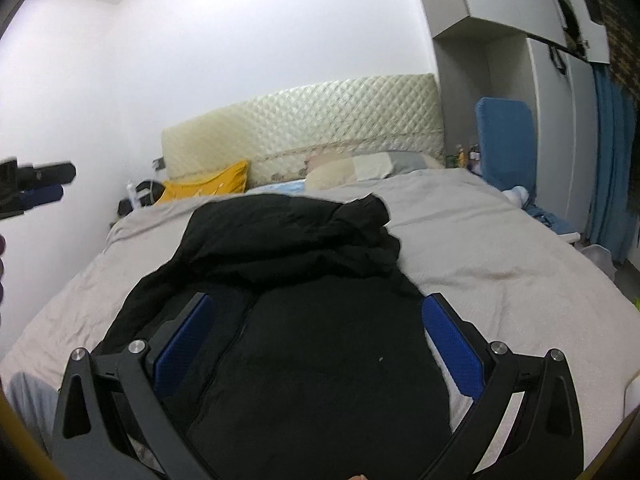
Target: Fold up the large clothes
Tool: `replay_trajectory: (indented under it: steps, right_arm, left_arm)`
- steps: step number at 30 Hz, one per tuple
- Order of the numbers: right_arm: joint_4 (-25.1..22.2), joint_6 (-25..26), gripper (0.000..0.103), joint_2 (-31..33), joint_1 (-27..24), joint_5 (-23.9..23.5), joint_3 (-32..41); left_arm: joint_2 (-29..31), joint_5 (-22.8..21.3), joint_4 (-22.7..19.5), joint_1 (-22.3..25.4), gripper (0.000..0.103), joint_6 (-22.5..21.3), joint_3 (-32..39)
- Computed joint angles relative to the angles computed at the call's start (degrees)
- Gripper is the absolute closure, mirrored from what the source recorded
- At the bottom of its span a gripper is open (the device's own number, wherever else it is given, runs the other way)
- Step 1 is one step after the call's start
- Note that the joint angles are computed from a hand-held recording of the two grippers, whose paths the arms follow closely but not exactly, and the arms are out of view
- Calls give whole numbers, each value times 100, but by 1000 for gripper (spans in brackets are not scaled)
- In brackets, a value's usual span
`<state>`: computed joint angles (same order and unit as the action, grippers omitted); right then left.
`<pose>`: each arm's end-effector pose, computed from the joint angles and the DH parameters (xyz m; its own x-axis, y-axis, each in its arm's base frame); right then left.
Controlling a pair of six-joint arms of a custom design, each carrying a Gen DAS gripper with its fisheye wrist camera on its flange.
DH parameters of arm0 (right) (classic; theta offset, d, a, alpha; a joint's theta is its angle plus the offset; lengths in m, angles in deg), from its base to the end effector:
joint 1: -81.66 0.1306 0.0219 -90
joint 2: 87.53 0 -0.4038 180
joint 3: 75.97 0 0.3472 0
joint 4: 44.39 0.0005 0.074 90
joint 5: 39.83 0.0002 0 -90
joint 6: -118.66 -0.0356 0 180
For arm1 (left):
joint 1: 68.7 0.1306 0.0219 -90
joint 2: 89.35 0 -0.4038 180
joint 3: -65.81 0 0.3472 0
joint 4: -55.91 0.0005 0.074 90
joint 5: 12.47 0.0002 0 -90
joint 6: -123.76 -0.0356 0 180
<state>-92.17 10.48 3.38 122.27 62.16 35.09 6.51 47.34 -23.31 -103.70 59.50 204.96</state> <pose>0.3472 0.2873 0.6033 -0.4896 -0.0177 -0.8718 -0.3623 0.9135 0.1849 0.3381 -0.2155 0.7087 -0.5034 -0.1057 -0.8575 -0.0626 0.9943 -0.0859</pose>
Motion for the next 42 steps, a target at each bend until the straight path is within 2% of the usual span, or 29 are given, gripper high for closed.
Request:
replay_trajectory:
  steps: [4, 9, 13, 20, 23, 29, 33, 38, 42]
  right_arm:
    - [-239, 121, 0, 80, 115, 98, 80]
    - [-389, 102, 0, 104, 165, 34, 63]
    - [-565, 31, 0, 177, 133, -117, 85]
    - [-844, -135, 0, 354, 2, -455, 185]
    - [-1151, -135, 0, 538, -126, -599, 406]
    - [-2200, 288, 0, 1007, -531, -967, 1177]
    - [-2523, -284, 0, 1107, -963, -1751, 1004]
    - [-2484, -1109, 0, 1143, -1316, -2415, 447]
    - [-2580, -1740, 0, 1185, -1452, -2130, 293]
  left_arm:
    - [-529, 187, 479, 236, 22, 160, -1082]
    - [-930, 358, 905, 512, 22, 217, -2107]
    - [-1062, 676, 1117, 798, 22, 155, -2683]
    - [-1160, 922, 1388, 1059, 22, 226, -3403]
    - [-1158, 1116, 1438, 1166, 22, 219, -3560]
    - [-1283, 1518, 1548, 1411, 22, 258, -3884]
    - [-1291, 1856, 1509, 1609, 22, 368, -4038]
    - [-1231, 2182, 1443, 1777, 22, 515, -4096]
    - [-1189, 2322, 1429, 1879, 22, 620, -4146]
